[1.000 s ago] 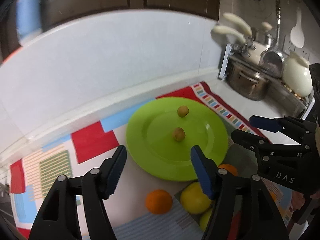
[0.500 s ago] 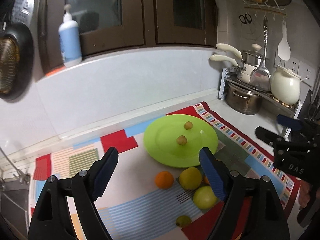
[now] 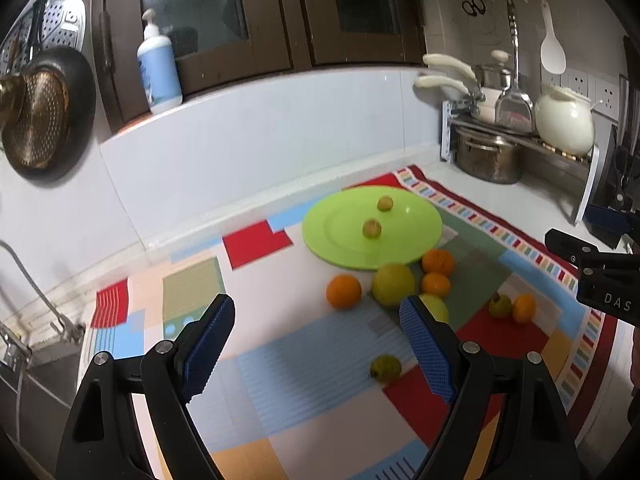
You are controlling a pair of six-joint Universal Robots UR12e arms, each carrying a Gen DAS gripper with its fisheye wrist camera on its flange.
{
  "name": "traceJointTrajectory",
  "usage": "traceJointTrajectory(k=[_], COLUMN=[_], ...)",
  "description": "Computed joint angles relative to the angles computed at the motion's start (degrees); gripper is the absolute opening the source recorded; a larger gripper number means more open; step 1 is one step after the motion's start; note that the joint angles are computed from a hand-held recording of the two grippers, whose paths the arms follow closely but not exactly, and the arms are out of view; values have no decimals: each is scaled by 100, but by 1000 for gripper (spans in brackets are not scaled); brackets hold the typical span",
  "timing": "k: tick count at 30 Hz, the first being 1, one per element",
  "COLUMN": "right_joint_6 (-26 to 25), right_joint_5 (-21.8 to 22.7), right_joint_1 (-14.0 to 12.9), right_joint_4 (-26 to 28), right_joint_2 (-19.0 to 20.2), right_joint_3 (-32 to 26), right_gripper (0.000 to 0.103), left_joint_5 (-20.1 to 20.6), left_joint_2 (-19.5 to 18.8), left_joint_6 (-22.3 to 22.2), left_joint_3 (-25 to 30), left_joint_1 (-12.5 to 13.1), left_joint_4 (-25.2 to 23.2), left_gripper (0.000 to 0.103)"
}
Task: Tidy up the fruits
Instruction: 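Lift both open grippers away from the plate, then grasp a small green lime with the left gripper while the right gripper grasps an orange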
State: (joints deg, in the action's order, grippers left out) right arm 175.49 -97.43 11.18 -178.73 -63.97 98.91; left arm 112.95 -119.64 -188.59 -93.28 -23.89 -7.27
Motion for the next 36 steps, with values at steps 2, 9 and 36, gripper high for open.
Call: traceJointTrajectory(k=[2, 9, 36], right_joint_6=[0, 158, 207], right_joint_5=[-15, 25, 777], right_joint_1=[4, -49, -261], right_joint_4=[77, 542, 1651], right_joint_2=[-22, -42, 333], right_joint_3=[64, 184, -135], right_gripper=[76, 76, 49], left_joint_5=[-56, -242, -1459], left_joint_2=[10, -56, -489], left_joint_6=[-71, -134, -314], left_joint_3=[-43, -41, 424], left_joint_1=[-1, -9, 177], left_joint_4=[-89, -530, -1430], left_gripper=[85, 85, 41])
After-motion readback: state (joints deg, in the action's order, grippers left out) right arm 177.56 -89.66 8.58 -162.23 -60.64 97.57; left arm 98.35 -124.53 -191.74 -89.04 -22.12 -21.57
